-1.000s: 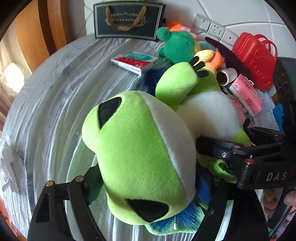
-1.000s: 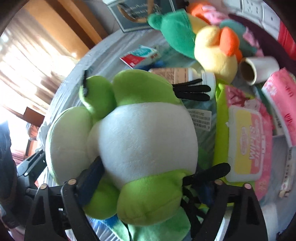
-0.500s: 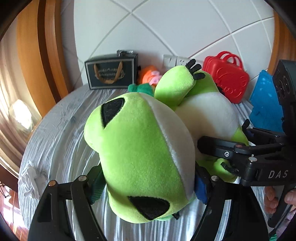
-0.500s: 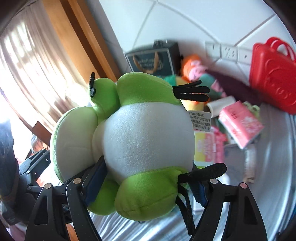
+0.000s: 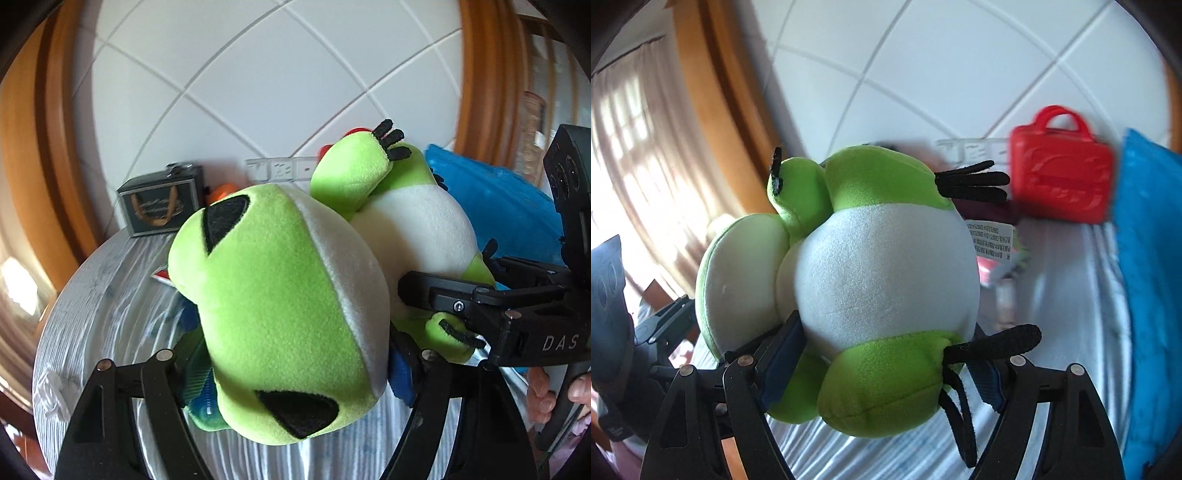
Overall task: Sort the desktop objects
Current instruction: 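Lift the frog plush with both grippers and lower it into the blue crate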
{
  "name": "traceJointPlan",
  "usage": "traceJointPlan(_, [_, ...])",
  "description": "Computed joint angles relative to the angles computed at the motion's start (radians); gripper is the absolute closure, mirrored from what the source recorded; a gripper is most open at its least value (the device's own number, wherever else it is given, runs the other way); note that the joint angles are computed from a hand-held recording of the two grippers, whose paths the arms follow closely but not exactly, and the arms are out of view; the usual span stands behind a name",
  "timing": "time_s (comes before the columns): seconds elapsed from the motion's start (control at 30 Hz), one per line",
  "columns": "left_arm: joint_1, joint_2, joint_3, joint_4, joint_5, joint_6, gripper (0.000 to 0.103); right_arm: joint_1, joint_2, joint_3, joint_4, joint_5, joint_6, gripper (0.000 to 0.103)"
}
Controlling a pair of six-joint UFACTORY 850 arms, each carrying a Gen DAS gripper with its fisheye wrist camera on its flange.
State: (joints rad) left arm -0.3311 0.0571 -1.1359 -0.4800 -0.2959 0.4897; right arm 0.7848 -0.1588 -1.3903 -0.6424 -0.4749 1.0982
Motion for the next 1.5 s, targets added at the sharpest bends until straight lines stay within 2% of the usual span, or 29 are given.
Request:
traceJointPlan(0.17, [-0.009, 0.036, 0.017, -0.278, -0.048, 0.312, 0.025, 0.079, 0.084, 0.058, -0.202, -0.159, 0.266, 0.022])
traceJointPlan(0.3, [-0.042, 0.040, 0.008, -0.463, -0.095, 0.512, 0.025, 0.130, 0.145, 0.091, -0.283, -0.304, 0.387, 0.022])
traceJointPlan(0.43, [-0.115, 0.046, -0.019, -0.512, -0.108, 0.566, 0.025, 0.176, 0.227, 0.140, -0.351, -0.436, 0.482, 0.022])
traceJointPlan(0.53, [-0.188, 0.038, -0.058, -0.524, -0.087, 0.586, 0.025, 0.205, 0.297, 0.174, -0.401, -0.527, 0.532, 0.022])
traceJointPlan(0.63, [-0.264, 0.021, -0.103, -0.492, -0.061, 0.542, 0.024, 0.219, 0.366, 0.206, -0.446, -0.609, 0.550, 0.022])
traceJointPlan(0.73, [-0.361, -0.033, -0.186, -0.396, -0.017, 0.425, 0.023, 0.215, 0.449, 0.241, -0.474, -0.673, 0.524, 0.022])
traceJointPlan(0.9, [-0.541, -0.148, -0.340, 0.046, 0.088, -0.063, 0.023, 0.128, 0.616, 0.311, -0.485, -0.664, 0.396, 0.022])
traceJointPlan(0.97, [-0.586, -0.203, -0.406, 0.241, 0.089, -0.273, 0.022, 0.042, 0.699, 0.348, -0.451, -0.608, 0.306, 0.022])
traceJointPlan(1.03, [-0.636, -0.286, -0.513, 0.431, 0.040, -0.482, 0.021, -0.072, 0.759, 0.374, -0.379, -0.529, 0.201, 0.022])
traceJointPlan(1.13, [-0.709, -0.406, -0.669, 0.661, -0.061, -0.750, 0.020, -0.314, 0.834, 0.411, -0.176, -0.371, -0.055, 0.022])
traceJointPlan(1.27, [-0.773, -0.564, -0.886, 0.726, -0.215, -0.856, 0.020, -0.670, 0.919, 0.475, 0.224, -0.208, -0.474, 0.022])
traceJointPlan(1.33, [-0.794, -0.639, -0.995, 0.719, -0.286, -0.866, 0.018, -0.824, 0.932, 0.489, 0.432, -0.176, -0.683, 0.020])
traceJointPlan(1.37, [-0.799, -0.675, -1.049, 0.709, -0.319, -0.864, 0.018, -0.924, 0.929, 0.496, 0.533, -0.160, -0.788, 0.018])
traceJointPlan(1.43, [-0.821, -0.764, -1.189, 0.714, -0.394, -0.868, 0.018, -1.079, 0.927, 0.502, 0.719, -0.160, -0.997, 0.016])
traceJointPlan(1.5, [-0.839, -0.816, -1.268, 0.748, -0.435, -0.883, 0.018, -1.193, 0.922, 0.502, 0.853, -0.167, -1.164, 0.016])
